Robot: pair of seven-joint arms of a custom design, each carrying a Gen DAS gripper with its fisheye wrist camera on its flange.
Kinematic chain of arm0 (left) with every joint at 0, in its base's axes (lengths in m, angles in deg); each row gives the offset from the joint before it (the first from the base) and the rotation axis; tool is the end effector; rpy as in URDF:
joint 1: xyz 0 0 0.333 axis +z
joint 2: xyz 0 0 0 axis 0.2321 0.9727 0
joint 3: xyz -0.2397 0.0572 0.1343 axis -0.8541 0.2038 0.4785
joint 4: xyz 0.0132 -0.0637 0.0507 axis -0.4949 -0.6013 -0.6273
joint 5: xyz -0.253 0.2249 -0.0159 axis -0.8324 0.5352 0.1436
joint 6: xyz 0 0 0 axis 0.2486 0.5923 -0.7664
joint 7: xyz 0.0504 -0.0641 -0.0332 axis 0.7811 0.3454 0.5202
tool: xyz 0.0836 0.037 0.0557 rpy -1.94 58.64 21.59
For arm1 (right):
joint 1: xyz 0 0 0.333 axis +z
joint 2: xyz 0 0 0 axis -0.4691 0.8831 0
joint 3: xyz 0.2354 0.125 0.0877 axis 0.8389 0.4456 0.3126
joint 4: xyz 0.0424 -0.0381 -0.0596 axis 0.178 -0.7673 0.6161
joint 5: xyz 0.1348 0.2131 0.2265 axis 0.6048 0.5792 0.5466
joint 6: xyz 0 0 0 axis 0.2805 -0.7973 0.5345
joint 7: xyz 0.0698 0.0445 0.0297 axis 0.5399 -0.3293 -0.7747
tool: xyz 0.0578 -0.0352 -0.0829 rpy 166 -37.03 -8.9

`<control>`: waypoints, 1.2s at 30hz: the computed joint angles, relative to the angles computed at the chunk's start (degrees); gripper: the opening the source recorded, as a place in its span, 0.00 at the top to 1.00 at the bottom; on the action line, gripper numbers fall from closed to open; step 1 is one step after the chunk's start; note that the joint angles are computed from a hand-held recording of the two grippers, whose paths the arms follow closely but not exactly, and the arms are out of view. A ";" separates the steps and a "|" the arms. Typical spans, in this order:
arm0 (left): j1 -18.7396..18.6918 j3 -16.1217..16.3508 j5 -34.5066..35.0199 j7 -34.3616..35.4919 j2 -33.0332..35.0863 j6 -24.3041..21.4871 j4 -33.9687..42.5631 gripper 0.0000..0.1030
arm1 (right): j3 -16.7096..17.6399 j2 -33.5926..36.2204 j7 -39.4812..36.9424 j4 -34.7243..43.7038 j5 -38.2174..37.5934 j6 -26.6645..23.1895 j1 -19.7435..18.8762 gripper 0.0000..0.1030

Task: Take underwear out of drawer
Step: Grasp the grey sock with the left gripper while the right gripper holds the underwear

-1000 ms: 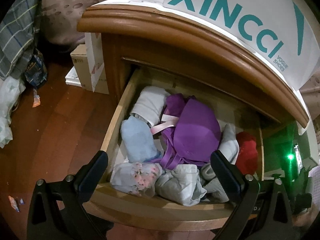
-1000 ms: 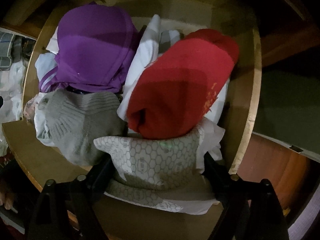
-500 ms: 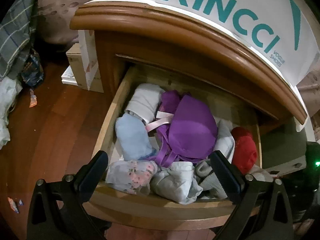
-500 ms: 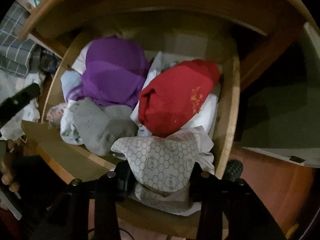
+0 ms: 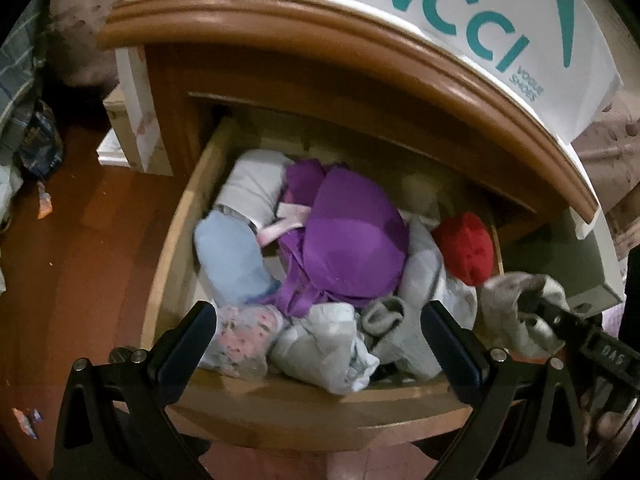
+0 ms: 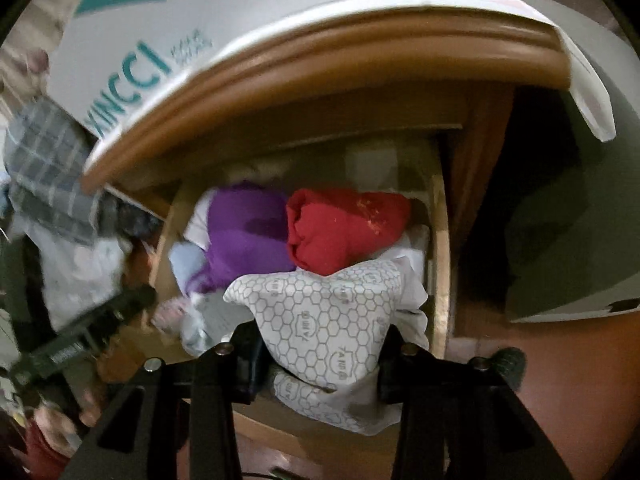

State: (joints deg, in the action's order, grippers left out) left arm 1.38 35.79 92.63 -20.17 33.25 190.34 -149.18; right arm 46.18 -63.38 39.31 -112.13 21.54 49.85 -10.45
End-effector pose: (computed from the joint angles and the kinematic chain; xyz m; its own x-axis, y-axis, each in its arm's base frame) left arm 0.3710 -0.1634 0.6275 0.3460 -0.8982 0.2713 -0.7966 -0.4339 -0.4209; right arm 0.5305 0.2458 0.5649 0.4349 -0.7938 -0.4252 -0.8749 -0.2608 -0.4080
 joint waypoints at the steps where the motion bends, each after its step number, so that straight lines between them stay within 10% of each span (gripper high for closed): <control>1: -0.26 -0.02 -0.08 0.47 0.12 0.06 0.19 0.02 | 0.06 -0.38 -1.22 -0.66 2.26 0.58 -0.46 0.61; 12: -2.64 -0.68 -3.71 5.20 8.23 -4.55 9.57 0.02 | -0.42 -2.34 -9.19 -2.28 17.59 3.15 -3.13 0.61; 36: -2.51 -3.88 -2.94 8.86 33.13 -27.26 36.07 0.12 | -1.42 -2.51 -5.27 -2.51 18.38 5.92 -4.69 0.61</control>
State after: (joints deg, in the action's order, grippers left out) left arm -1.13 31.91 89.69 -11.31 66.38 163.08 -113.11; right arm 44.76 -65.89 34.04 -114.63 39.92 55.77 -15.14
